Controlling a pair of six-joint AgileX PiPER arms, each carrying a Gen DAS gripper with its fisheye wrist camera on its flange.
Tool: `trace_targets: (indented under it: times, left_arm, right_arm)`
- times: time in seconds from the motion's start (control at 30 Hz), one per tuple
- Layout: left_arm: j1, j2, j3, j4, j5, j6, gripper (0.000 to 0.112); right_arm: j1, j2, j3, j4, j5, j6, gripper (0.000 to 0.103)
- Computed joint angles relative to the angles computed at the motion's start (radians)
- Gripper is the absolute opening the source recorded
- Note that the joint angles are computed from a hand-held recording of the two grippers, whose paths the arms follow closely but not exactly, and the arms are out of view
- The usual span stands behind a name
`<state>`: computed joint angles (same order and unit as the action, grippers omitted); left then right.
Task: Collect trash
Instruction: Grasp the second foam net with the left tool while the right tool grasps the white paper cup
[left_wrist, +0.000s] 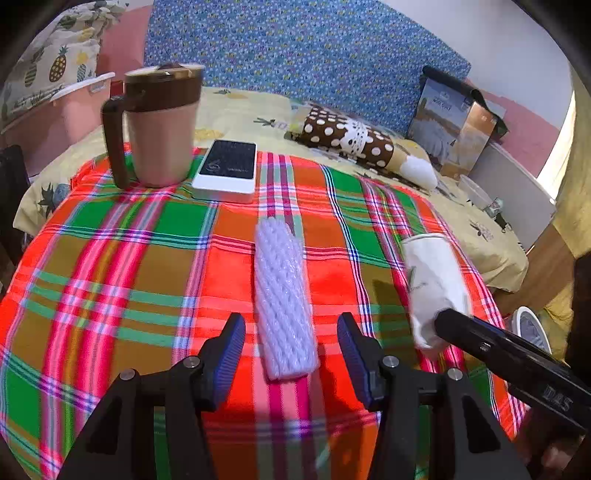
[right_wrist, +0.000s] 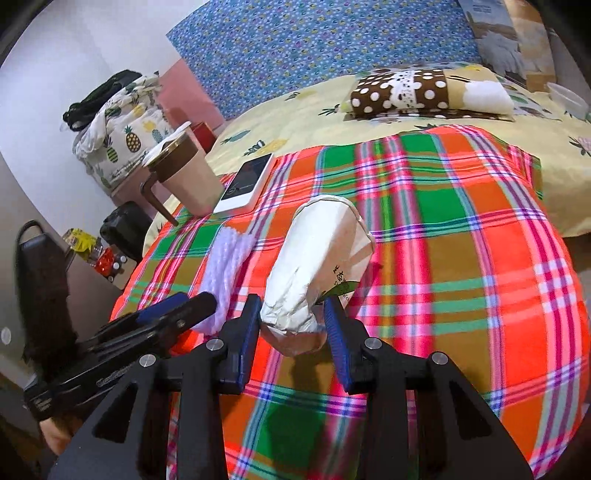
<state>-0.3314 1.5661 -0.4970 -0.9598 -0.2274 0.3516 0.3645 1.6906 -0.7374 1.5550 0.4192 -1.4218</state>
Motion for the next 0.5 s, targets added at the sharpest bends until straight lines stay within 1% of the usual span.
trace_targets:
  times: [0.03,0.1,0.13,0.2,0.27,0.33,0.4,0.5]
  left_arm:
    - [-0.007,0.009,-0.008,-0.024,-0.005,0.018,0.052]
    - [-0.032,0.036,-0.027,-0.095,-0.041,0.073,0.051]
    - [-0.043,0.047,-0.035,-0.13,-0.057,0.099,0.041]
    - [-0.06,0.069,-0.054,-0.205,-0.067,0.173,0.028]
    - [-0.092,0.075,-0.06,-0.304,-0.097,0.259,0.026]
    - [-0.113,0.062,-0.054,-0.335,-0.108,0.28,0.021]
    - [-0.132,0.042,-0.044,-0.337,-0.109,0.277,0.02]
    - [-0.186,0.004,-0.027,-0.39,-0.125,0.3,0.019]
  right_arm:
    - [-0.013,-0.004,0.007,0.005,0.01,-0.012,0.037]
    - [-0.036,-0.009,0.016,0.009,0.028,-0.026,0.037]
    - [-0.05,-0.01,0.02,0.012,0.039,-0.034,0.037]
    - [-0.071,-0.017,0.033,0.022,0.054,-0.057,0.037]
    - [-0.093,-0.029,0.047,0.027,0.068,-0.073,0.037]
    - [-0.108,-0.046,0.06,0.031,0.073,-0.086,0.037]
    - [-0.125,-0.065,0.075,0.03,0.079,-0.097,0.037]
    - [-0.145,-0.101,0.099,0.015,0.084,-0.098,0.037]
